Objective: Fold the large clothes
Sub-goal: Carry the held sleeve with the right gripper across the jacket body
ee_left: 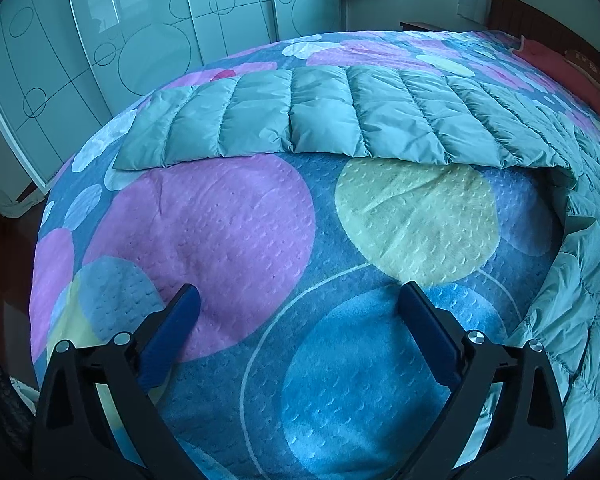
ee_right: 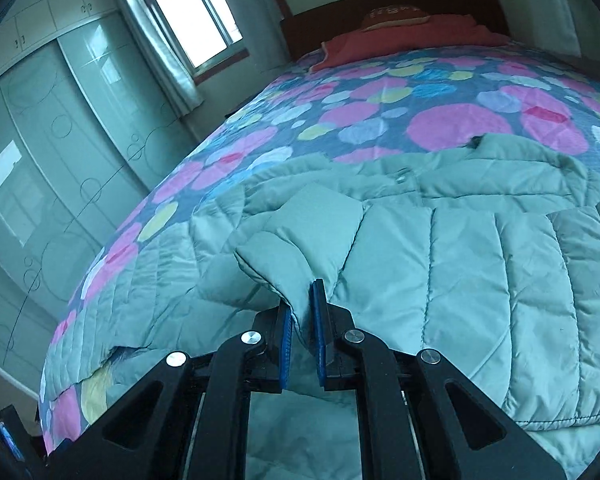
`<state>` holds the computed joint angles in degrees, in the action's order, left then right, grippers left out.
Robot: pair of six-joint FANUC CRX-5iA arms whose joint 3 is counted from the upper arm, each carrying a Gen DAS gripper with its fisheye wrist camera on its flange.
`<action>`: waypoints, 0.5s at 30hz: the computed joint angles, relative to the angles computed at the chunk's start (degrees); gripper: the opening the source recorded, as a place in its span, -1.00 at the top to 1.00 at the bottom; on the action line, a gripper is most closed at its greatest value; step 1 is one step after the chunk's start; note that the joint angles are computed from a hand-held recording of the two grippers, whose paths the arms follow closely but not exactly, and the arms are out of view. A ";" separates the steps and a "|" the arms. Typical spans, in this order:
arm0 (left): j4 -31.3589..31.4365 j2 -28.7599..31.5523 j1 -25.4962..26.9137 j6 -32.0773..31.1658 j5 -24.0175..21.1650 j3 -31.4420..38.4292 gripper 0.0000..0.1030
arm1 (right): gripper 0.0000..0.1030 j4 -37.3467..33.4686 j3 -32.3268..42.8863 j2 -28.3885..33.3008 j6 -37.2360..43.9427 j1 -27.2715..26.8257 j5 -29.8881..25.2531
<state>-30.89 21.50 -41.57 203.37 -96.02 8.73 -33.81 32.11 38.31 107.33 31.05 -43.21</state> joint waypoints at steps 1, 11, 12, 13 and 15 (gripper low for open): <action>-0.05 0.00 0.03 -0.04 0.06 -0.02 -0.94 | 0.81 -0.25 0.33 0.27 0.61 0.42 -0.70; -0.15 0.06 0.10 -0.11 0.09 0.02 -0.94 | 0.38 0.97 6.20 4.15 3.86 3.50 -13.02; -0.13 0.04 0.07 -0.07 0.09 0.00 -0.94 | 0.10 -0.66 6.35 3.78 4.34 2.91 -14.67; -0.16 0.03 0.15 -0.12 0.16 -0.04 -0.94 | 0.04 -2.07 5.97 3.11 4.97 2.26 -15.63; -0.15 0.09 0.14 -0.14 0.11 0.03 -0.95 | 0.03 -5.48 1.94 -0.70 8.42 0.55 -14.40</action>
